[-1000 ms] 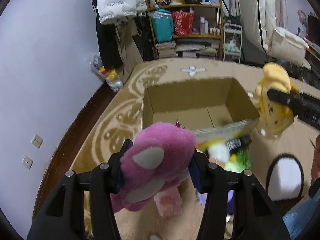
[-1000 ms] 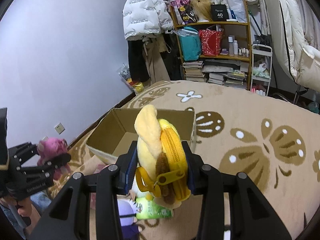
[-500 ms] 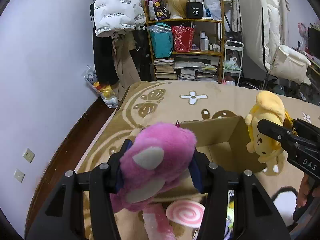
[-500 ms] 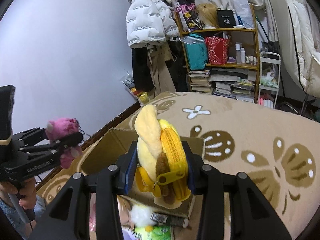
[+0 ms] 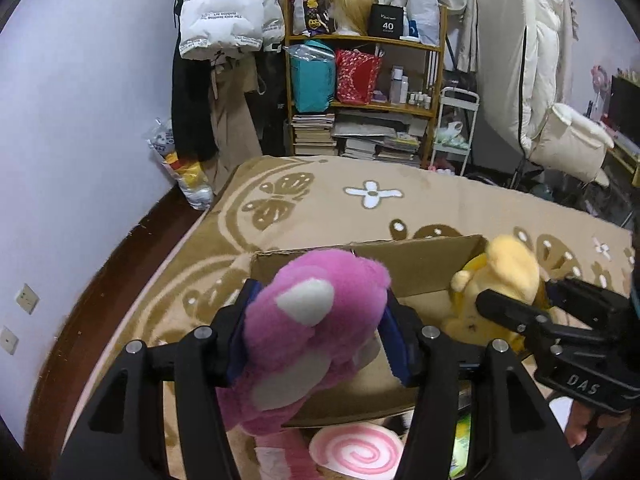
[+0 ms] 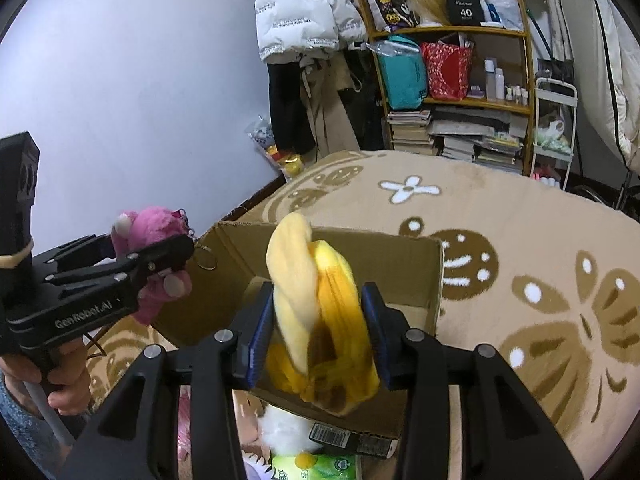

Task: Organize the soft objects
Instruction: 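Open both tools over the box, dropping the pink bear and yellow dog inside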

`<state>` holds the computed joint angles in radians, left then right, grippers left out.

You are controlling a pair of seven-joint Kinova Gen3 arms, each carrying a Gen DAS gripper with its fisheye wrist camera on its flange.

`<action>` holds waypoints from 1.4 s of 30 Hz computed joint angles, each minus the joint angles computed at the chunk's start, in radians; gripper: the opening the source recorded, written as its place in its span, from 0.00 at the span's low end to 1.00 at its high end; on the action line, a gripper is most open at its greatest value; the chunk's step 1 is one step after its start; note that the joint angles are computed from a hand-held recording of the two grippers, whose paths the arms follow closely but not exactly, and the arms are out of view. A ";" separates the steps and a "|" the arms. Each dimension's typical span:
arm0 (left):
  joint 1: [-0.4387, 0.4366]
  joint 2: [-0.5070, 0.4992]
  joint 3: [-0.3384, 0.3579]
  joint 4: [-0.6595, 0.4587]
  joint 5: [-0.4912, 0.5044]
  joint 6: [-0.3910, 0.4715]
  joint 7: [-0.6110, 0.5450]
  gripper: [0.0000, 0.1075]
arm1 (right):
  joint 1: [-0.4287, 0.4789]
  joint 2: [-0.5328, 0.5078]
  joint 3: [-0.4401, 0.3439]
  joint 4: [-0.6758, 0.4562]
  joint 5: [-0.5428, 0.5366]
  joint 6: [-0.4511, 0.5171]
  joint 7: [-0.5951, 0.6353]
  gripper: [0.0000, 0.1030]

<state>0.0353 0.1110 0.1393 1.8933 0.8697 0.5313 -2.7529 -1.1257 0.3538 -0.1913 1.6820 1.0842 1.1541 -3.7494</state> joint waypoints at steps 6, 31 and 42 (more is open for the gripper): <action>-0.017 -0.003 -0.010 0.001 0.065 0.058 -0.054 0.51 | -0.018 -0.004 -0.005 -0.004 0.009 0.038 -0.016 0.55; 0.039 -0.157 -0.094 0.075 -0.093 -0.041 0.105 0.94 | -0.071 -0.013 -0.040 -0.041 -0.051 0.155 -0.102 1.00; 0.038 -0.262 -0.187 0.116 -0.174 0.030 0.138 0.95 | -0.161 0.026 -0.036 -0.127 -0.100 0.261 -0.089 1.00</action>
<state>0.0735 -0.1512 -0.0480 2.0090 0.6955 0.5614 -2.6153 -1.2865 0.3802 -0.2277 1.5548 0.9840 1.4152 -3.8384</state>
